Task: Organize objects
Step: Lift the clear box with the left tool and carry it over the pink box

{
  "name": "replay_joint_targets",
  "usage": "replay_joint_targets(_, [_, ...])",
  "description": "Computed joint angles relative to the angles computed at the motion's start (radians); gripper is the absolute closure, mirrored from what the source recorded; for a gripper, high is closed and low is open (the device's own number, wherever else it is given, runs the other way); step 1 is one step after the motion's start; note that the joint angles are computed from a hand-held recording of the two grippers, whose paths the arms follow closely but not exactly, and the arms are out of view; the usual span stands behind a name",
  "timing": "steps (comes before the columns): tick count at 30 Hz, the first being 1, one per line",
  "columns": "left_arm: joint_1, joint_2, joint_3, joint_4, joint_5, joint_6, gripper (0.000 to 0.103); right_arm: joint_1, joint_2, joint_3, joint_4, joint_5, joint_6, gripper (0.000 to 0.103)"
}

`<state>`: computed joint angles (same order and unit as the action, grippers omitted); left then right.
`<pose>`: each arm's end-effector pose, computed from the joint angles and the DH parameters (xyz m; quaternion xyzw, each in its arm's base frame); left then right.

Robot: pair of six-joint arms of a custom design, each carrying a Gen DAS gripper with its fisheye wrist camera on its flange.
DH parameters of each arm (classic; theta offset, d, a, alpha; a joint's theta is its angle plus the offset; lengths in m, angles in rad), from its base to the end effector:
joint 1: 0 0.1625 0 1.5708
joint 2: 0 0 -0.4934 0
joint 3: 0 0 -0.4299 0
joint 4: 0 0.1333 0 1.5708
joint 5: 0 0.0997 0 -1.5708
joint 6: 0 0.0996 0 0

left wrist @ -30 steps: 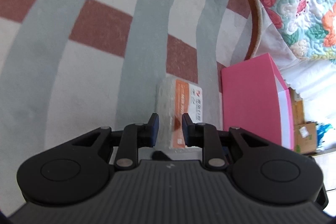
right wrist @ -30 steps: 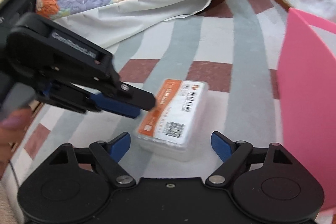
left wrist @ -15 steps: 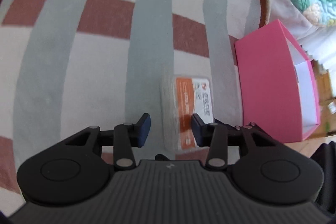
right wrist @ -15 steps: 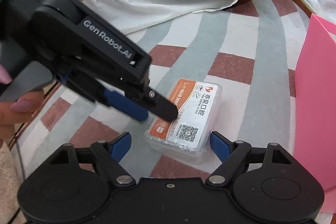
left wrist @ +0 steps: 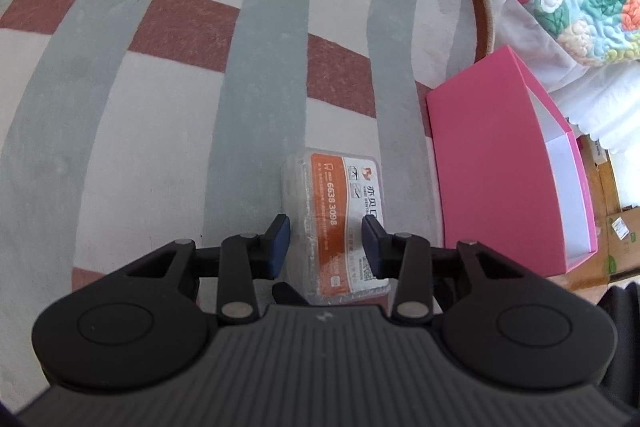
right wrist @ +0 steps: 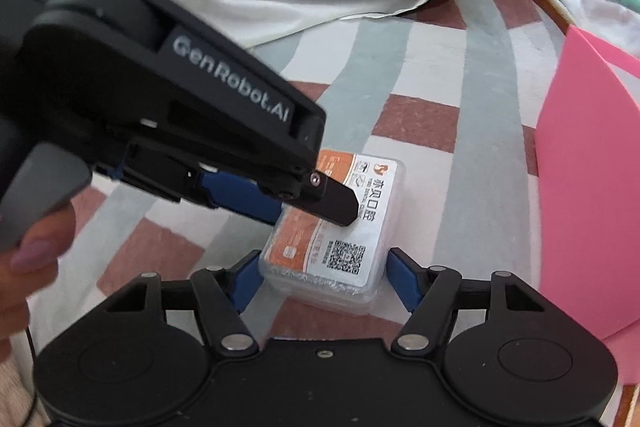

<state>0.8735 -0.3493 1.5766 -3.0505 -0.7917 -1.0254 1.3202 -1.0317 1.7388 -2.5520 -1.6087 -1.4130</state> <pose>-0.3082 -0.6845 -0.1172 -0.1970 0.8976 -0.3617 0.1571 -0.0489 -0.7132 0.2378 0.5416 -0.8292 0.0781 0.1136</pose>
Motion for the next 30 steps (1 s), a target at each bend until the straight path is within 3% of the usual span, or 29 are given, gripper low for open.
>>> replay_joint_targets(4, [-0.004, 0.001, 0.008, -0.013, -0.003, -0.002, 0.07, -0.004, 0.002, 0.019, -0.062, 0.019, 0.053, 0.032])
replay_joint_targets(8, [-0.006, 0.007, 0.023, -0.062, -0.007, -0.028, 0.07, -0.011, 0.004, 0.012, -0.058, 0.038, 0.073, 0.034])
replay_joint_targets(15, [-0.019, 0.015, 0.006, -0.037, 0.005, -0.016, 0.07, -0.02, 0.001, 0.017, -0.077, 0.053, 0.118, 0.035])
replay_joint_targets(24, [-0.049, 0.012, 0.016, 0.026, 0.019, -0.061, 0.07, -0.018, -0.019, -0.013, 0.035, -0.004, 0.018, 0.035])
replay_joint_targets(27, [-0.053, 0.006, 0.019, 0.046, 0.014, -0.082, 0.071, -0.016, -0.024, -0.017, 0.059, -0.015, 0.034, 0.035])
replay_joint_targets(30, [-0.059, -0.017, 0.011, 0.157, -0.005, -0.112, 0.071, -0.016, -0.034, -0.014, 0.086, -0.027, -0.002, 0.035])
